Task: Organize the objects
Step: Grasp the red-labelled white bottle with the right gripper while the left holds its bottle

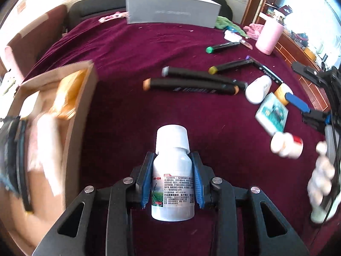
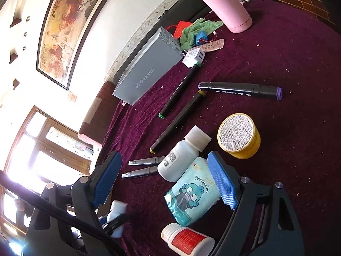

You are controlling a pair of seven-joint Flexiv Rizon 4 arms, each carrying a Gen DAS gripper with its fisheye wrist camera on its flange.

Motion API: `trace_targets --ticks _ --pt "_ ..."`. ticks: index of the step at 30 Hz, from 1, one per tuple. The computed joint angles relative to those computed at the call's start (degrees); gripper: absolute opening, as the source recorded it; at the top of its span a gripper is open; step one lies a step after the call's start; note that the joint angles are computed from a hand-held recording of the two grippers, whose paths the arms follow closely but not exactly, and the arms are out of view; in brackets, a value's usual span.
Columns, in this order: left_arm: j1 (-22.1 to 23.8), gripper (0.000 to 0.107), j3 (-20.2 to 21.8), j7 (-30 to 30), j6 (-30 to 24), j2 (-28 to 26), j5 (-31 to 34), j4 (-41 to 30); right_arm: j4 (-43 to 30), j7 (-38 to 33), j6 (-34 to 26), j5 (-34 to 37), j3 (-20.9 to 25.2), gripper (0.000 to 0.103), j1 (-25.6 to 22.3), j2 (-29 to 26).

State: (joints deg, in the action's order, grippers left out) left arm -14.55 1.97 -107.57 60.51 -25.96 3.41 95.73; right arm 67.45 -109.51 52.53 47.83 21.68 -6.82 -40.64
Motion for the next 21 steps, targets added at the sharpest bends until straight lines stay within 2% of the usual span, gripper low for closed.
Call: trace_targets --ticks 5,8,11,13,15,16,17,18,19,20,21 --pt "0.7 0.029 0.43 -1.23 2.11 2.29 -0.05 4.42 0.57 0.37 0.88 -1.06 -0.63 0.083 0.83 0.1" --pt "0.58 0.029 0.62 -1.07 3.71 2.56 0.81 5.5 2.12 1.25 3.63 -3.37 -1.92 0.083 2.56 0.91" --pt "0.58 0.029 0.73 -1.15 6.08 2.73 1.34 6.67 7.21 5.01 10.29 -11.15 -5.99 0.083 7.45 4.05" --pt "0.0 0.029 1.4 -1.52 7.38 2.68 2.49 6.98 12.71 3.41 15.98 -14.78 -5.91 0.083 8.7 8.01" --pt "-0.94 0.029 2.4 -2.56 7.79 2.35 4.06 6.55 21.94 3.3 28.38 -22.25 -8.78 0.088 12.96 13.19" --pt "-1.35 0.029 2.87 -3.31 8.0 2.21 4.7 6.38 24.94 0.7 32.85 -23.4 -8.11 0.092 13.02 15.1" --pt "-1.64 0.029 3.22 -4.02 8.04 2.04 5.14 6.1 26.08 -1.79 33.77 -23.01 -6.07 0.103 11.47 16.19" --pt "-1.72 0.029 3.37 -4.54 8.32 1.91 5.38 5.99 25.91 -4.2 31.2 -21.94 -3.33 0.103 8.76 17.01" --pt "-1.67 0.029 3.51 -5.44 9.81 1.71 5.49 6.37 25.8 -2.87 26.82 -23.86 -2.45 0.103 6.95 17.46" --pt "-1.7 0.029 3.68 -6.06 10.81 1.67 5.58 6.71 25.75 0.27 22.75 -26.98 -3.39 0.103 6.73 17.62" --pt "-1.87 0.029 3.9 -6.46 11.12 1.68 5.78 6.8 25.48 -0.23 20.8 -26.36 -3.78 0.101 6.5 17.63"
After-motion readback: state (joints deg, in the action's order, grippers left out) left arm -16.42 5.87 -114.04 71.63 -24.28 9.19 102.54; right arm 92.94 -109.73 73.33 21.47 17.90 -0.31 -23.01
